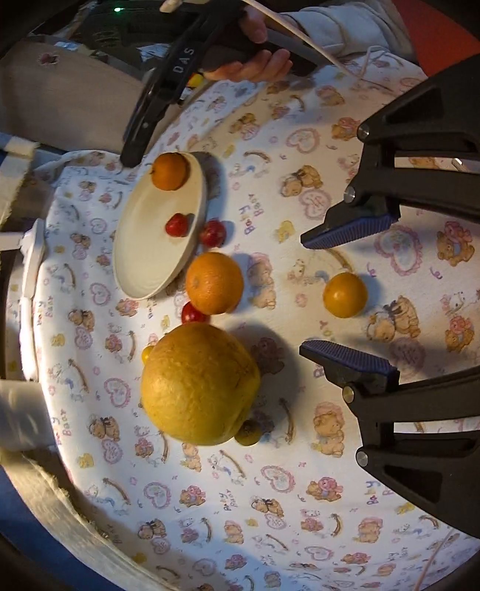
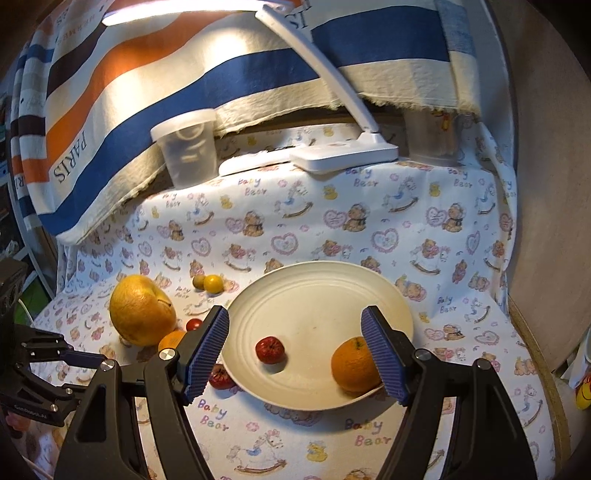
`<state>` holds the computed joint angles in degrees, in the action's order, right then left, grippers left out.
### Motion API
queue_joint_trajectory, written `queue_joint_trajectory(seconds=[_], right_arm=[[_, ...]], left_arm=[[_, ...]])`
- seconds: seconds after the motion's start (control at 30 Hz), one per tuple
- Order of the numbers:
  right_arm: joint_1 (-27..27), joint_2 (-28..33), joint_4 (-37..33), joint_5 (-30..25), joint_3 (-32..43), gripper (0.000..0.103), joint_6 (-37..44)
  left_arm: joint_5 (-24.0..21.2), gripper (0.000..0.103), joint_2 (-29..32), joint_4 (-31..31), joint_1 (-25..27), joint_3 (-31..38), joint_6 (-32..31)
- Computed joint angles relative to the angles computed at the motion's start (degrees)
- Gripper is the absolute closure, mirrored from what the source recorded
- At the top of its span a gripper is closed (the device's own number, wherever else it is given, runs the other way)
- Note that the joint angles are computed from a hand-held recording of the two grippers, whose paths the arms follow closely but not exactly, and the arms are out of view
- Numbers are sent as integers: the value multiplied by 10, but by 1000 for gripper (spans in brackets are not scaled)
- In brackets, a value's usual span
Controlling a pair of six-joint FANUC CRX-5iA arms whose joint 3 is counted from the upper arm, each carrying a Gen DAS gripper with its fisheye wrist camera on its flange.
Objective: Organize fruits
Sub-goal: 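Grasp the small orange on the table with the left tool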
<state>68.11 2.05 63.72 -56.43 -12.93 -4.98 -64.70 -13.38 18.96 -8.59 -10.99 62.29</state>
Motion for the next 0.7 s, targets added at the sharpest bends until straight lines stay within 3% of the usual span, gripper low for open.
queue_joint_trajectory(seconds=[0.3,0.43,0.7], right_arm=[[2,16,-24,-7,18,27,27],[1,16,-28,-8,18,27,26],[0,11,-26,0,13,27,21]], left_arm=[[-30,54,19,-16,-1,14,23],[-35,75,22,-22,-4,16,25],[17,76,-13,1,10,-10,36]])
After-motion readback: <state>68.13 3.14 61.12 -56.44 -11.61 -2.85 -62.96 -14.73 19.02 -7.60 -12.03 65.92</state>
